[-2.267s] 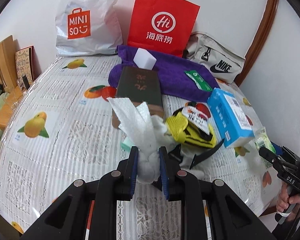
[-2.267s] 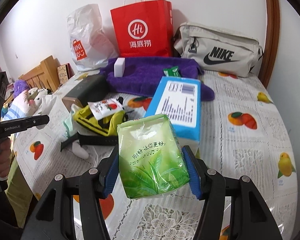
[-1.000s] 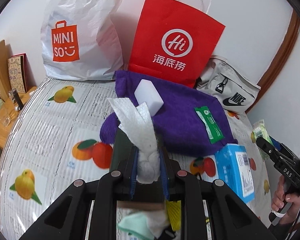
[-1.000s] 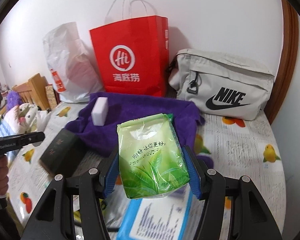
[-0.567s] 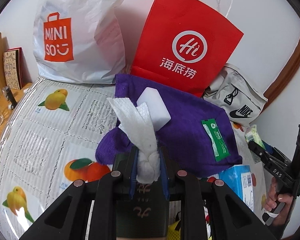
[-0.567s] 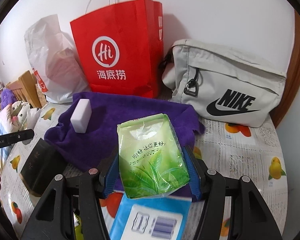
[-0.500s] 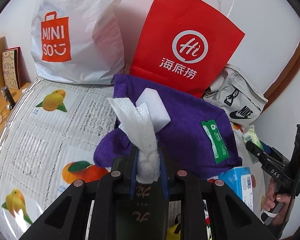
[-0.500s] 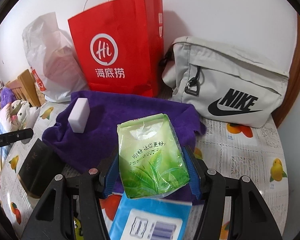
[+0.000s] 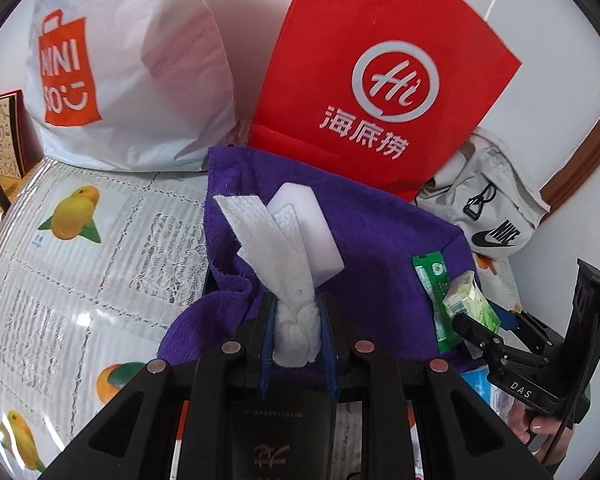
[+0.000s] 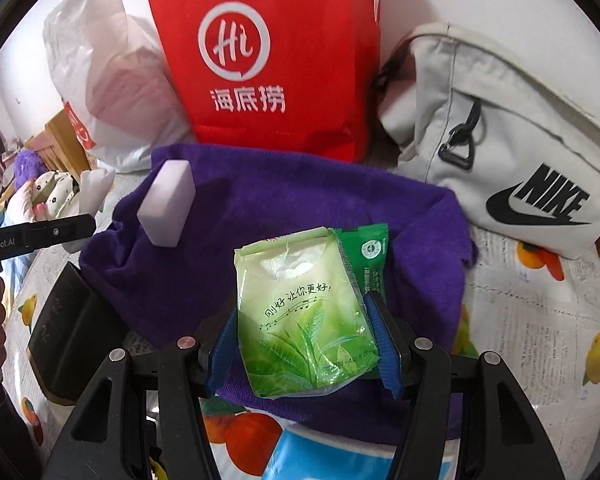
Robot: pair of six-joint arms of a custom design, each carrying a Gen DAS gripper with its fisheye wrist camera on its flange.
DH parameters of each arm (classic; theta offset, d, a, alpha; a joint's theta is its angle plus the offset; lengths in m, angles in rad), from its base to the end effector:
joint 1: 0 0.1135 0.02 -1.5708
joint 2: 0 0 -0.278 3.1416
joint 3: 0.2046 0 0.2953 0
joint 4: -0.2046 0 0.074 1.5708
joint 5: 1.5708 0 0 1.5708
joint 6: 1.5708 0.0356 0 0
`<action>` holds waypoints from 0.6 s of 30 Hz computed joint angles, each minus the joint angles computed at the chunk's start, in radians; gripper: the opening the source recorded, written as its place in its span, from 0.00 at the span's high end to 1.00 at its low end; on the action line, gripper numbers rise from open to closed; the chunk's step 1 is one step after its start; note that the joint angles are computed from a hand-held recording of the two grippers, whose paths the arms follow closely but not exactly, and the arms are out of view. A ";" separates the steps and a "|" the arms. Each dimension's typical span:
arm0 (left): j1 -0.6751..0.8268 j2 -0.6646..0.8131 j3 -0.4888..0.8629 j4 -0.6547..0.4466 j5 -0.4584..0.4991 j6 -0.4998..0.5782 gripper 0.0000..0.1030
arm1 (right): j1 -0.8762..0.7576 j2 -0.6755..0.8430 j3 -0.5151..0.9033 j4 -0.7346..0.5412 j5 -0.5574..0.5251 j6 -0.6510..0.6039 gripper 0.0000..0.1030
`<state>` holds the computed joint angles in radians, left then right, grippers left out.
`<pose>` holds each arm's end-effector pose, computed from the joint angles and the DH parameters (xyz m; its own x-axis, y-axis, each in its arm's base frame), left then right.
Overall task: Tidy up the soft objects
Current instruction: 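Carry the white sock with the left tool while the right tool carries the tea bag to the towel, then release the tea bag onto the towel with the right tool while the left tool drops the sock there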
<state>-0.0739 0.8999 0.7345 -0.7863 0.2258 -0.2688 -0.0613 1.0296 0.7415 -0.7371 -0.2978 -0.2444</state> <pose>0.2042 -0.0231 0.2543 -0.8365 -0.1976 -0.5110 -0.0214 0.9438 -0.3299 0.2273 -0.0035 0.2348 -0.8053 -0.1823 -0.5642 -0.2971 0.9476 0.1178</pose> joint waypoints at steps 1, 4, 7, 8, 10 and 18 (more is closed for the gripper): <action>-0.001 0.019 0.001 0.007 -0.002 -0.003 0.80 | 0.004 0.013 0.004 0.002 0.003 -0.001 0.43; 0.003 0.066 -0.002 0.022 0.015 -0.007 0.80 | 0.022 0.043 0.009 0.011 0.020 -0.003 0.43; 0.000 0.098 -0.003 0.035 0.016 -0.007 0.80 | 0.042 0.088 0.023 0.012 0.048 0.004 0.43; -0.004 0.111 -0.002 0.039 0.014 -0.005 0.80 | 0.047 0.104 0.028 0.013 0.051 0.008 0.43; -0.005 0.128 -0.001 0.041 0.015 -0.005 0.80 | 0.055 0.120 0.030 0.018 0.055 0.013 0.42; 0.003 0.154 -0.004 0.044 0.045 0.005 0.78 | 0.089 0.161 0.047 0.023 0.078 0.013 0.41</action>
